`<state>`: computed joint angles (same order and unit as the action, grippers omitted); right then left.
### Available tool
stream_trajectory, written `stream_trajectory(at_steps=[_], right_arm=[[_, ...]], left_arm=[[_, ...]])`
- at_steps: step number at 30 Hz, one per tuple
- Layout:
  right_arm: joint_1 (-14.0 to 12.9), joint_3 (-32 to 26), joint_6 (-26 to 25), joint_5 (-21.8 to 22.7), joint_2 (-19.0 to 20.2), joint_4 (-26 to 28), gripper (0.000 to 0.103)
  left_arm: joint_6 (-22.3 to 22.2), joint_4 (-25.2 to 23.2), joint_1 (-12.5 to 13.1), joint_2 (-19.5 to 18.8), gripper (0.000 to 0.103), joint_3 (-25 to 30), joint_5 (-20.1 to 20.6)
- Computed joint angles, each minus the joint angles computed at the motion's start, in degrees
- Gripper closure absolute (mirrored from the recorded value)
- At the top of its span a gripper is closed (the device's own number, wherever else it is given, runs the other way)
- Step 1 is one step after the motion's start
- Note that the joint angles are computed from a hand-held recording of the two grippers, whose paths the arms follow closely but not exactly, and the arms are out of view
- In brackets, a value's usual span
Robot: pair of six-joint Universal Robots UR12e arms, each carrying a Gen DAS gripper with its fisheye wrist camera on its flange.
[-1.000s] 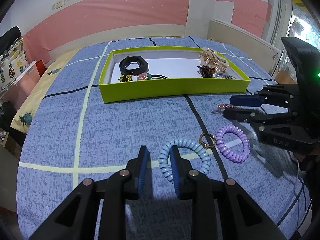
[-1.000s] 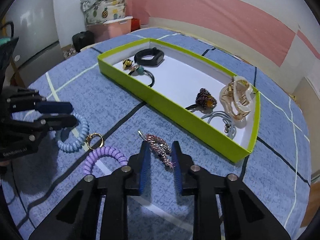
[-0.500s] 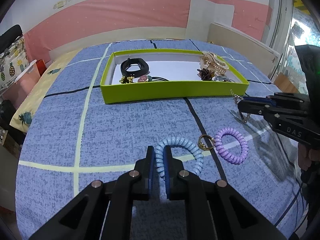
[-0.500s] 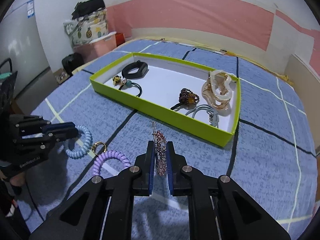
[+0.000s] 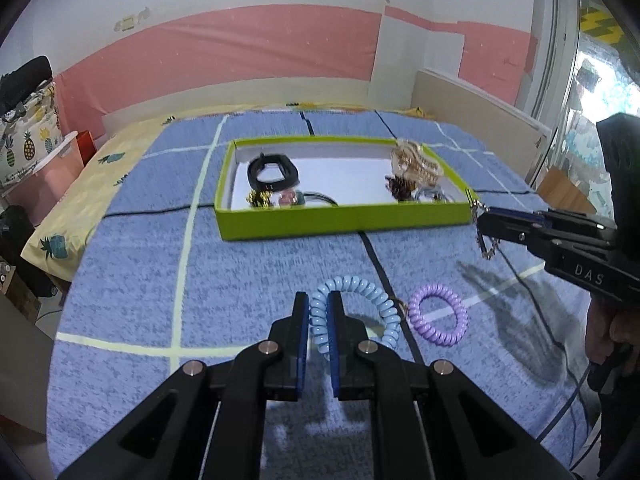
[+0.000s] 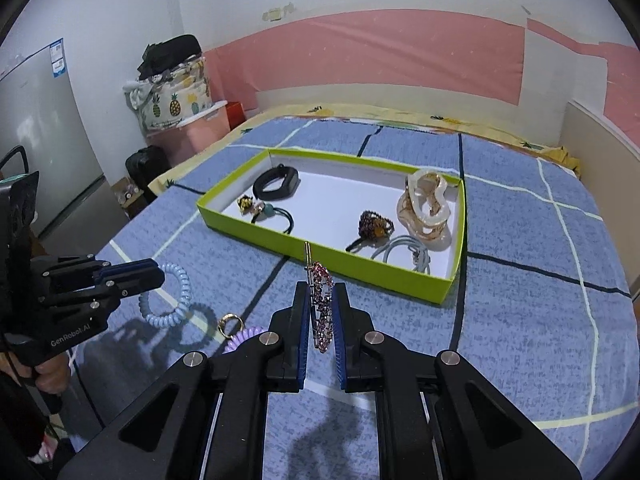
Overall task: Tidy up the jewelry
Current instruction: 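Carry the coil tie and clip with both grippers into the green box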
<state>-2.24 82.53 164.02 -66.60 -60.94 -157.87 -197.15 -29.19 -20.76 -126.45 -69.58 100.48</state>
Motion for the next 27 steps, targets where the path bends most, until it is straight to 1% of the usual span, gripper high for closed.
stream_trajectory(at_steps=[5,15,27], right_arm=[[0.26,-0.82,0.45,-0.29,0.21,-0.56,0.092],[0.87,-4.27,1.36,-1.41,2.01,0.19,0.092],[1.85,-10.30,1.36,-3.47,5.59,3.70,0.092]], left_arm=[[0.42,0.72,0.26,-0.09,0.094,0.88,0.91],[1.00,-0.10,1.21,-1.79,0.094,4.81,1.46],[3.02,-2.53,2.01,-5.15,0.094,11.07,0.40]])
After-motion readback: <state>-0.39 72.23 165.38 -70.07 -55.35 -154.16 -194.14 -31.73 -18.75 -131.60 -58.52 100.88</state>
